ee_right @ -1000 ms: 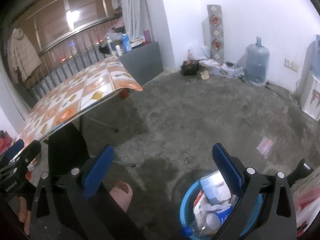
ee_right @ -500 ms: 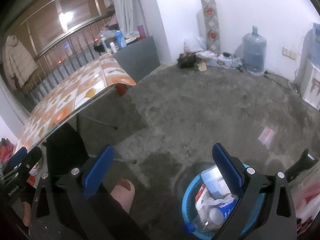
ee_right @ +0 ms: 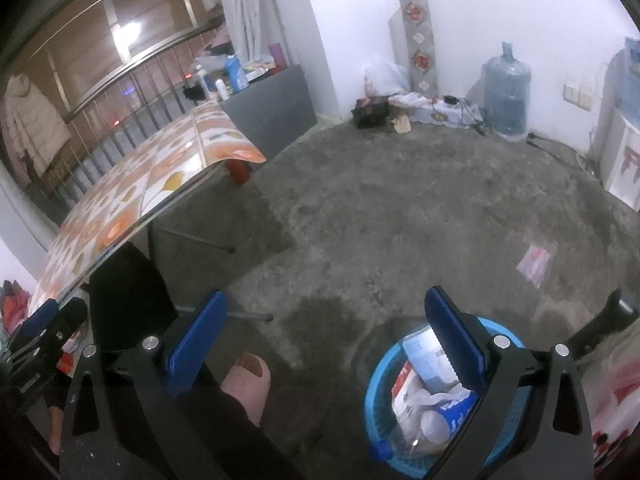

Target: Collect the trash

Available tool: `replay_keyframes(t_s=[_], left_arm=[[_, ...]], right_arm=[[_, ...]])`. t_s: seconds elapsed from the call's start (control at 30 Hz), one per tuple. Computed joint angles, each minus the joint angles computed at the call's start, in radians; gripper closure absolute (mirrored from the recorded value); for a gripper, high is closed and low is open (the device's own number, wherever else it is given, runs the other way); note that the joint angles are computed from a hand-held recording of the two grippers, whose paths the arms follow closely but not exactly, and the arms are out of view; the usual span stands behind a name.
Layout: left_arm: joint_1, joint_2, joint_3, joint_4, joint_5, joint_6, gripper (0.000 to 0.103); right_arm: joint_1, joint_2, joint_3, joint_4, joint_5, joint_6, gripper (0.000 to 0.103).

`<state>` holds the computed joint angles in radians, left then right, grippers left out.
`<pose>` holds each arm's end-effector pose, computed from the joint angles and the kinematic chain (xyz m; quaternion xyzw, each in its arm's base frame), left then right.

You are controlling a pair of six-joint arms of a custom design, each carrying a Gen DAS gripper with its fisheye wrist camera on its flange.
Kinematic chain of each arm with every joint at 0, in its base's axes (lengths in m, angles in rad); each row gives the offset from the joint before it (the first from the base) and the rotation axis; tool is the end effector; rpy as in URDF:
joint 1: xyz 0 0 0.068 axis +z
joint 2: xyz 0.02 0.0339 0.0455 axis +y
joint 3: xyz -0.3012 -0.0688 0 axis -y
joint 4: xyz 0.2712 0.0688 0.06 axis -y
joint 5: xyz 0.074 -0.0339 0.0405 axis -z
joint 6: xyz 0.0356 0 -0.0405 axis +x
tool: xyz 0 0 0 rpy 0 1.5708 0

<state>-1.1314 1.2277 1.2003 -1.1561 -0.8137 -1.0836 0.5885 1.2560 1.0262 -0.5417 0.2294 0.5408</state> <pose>0.1207 -0.1959 0.3585 -0.0546 0.9028 0.0154 0.4264 0.2394 0.1500 0.3208 0.0227 0.9159 0.1178 0.3830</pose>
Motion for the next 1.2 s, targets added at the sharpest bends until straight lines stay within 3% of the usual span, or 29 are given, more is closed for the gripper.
replay_keyframes(t_s=[0.37,0.77,1.0,1.2], left_arm=[[-0.012,0.043,0.017,0.01,-0.002,0.04,0.005],[-0.025,0.058,0.047,-0.061,-0.048,-0.016,0.005],[-0.015,0.051,0.046,-0.046,-0.036,-0.005,0.005],[-0.049,0.059,0.063,-0.086,-0.089,-0.038,0.005]], right_arm=[[0.057,-0.014,0.002,0.049,0.082,-0.074,0.008],[-0.014,-0.02,-0.023,0.072,-0.018,-0.062,0.008],[-0.001,-0.035,-0.043,0.106,0.001,-0.059,0.008],[0.014,-0.013,-0.037,0.097,0.005,-0.049,0.008]])
